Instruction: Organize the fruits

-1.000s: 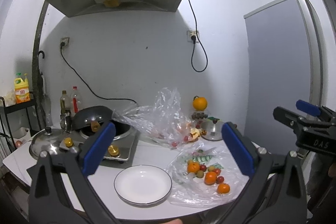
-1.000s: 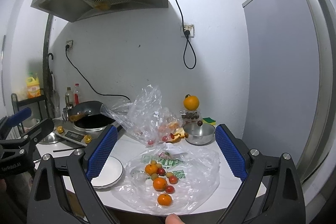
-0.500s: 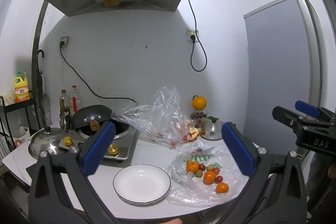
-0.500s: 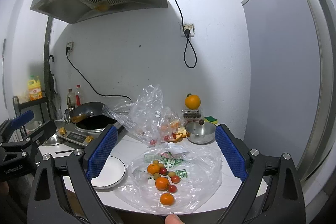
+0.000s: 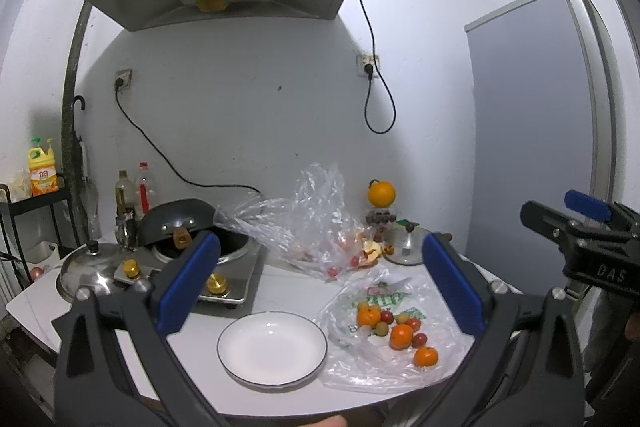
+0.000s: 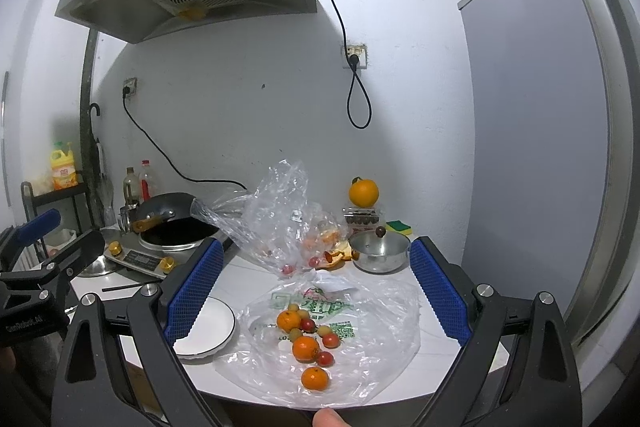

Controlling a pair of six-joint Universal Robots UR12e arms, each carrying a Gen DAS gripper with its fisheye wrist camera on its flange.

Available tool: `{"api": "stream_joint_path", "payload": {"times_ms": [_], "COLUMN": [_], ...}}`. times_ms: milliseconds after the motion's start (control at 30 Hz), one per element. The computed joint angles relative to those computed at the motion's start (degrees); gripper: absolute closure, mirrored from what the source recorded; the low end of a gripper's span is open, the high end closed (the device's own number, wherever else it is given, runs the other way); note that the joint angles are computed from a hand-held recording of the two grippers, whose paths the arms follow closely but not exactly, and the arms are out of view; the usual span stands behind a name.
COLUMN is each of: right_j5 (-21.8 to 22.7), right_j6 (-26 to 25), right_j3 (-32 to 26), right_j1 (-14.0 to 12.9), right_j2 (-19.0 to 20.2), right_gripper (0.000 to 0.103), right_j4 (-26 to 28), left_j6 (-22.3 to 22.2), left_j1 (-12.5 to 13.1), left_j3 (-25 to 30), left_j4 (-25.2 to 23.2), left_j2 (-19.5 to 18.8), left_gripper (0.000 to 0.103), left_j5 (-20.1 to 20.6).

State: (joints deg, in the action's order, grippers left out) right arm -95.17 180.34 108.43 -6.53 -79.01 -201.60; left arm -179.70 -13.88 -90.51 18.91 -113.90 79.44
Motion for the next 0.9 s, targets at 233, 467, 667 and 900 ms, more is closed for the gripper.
{"api": "stream_joint_path", "payload": {"times_ms": [233,467,667,900], "right_j5": [0.19,0.58,0.38,0.52], "right_j6": [0.01,-0.09,-0.32,-0.35], "right_j3": [-0.15,-0.2,-0.27,-0.32], "right_j1": [-0.03,-0.1,0.07,0.07], "right_j2": [0.07,0.35,0.4,0.51], "right_gripper": [0.007,0.007,0.007,0.007], "right_j4": [0.07,0.2,0.5,1.06], "left_j6": [-0.8,-0.59,-0.04,0.55], "left_j1": [0.04,0.11,0.17,-0.06], "left_j3": [-0.13,0.0,0.13,0.62], "left_j4": [0.33,-0.12,-0.14,-0.15], "left_j2": [-0.05,-0.14,-0.2,-0.73], "left_gripper": [0.0,0.0,0.0,0.0], "left_j5": [0.79,0.6,0.38,0.61]}}
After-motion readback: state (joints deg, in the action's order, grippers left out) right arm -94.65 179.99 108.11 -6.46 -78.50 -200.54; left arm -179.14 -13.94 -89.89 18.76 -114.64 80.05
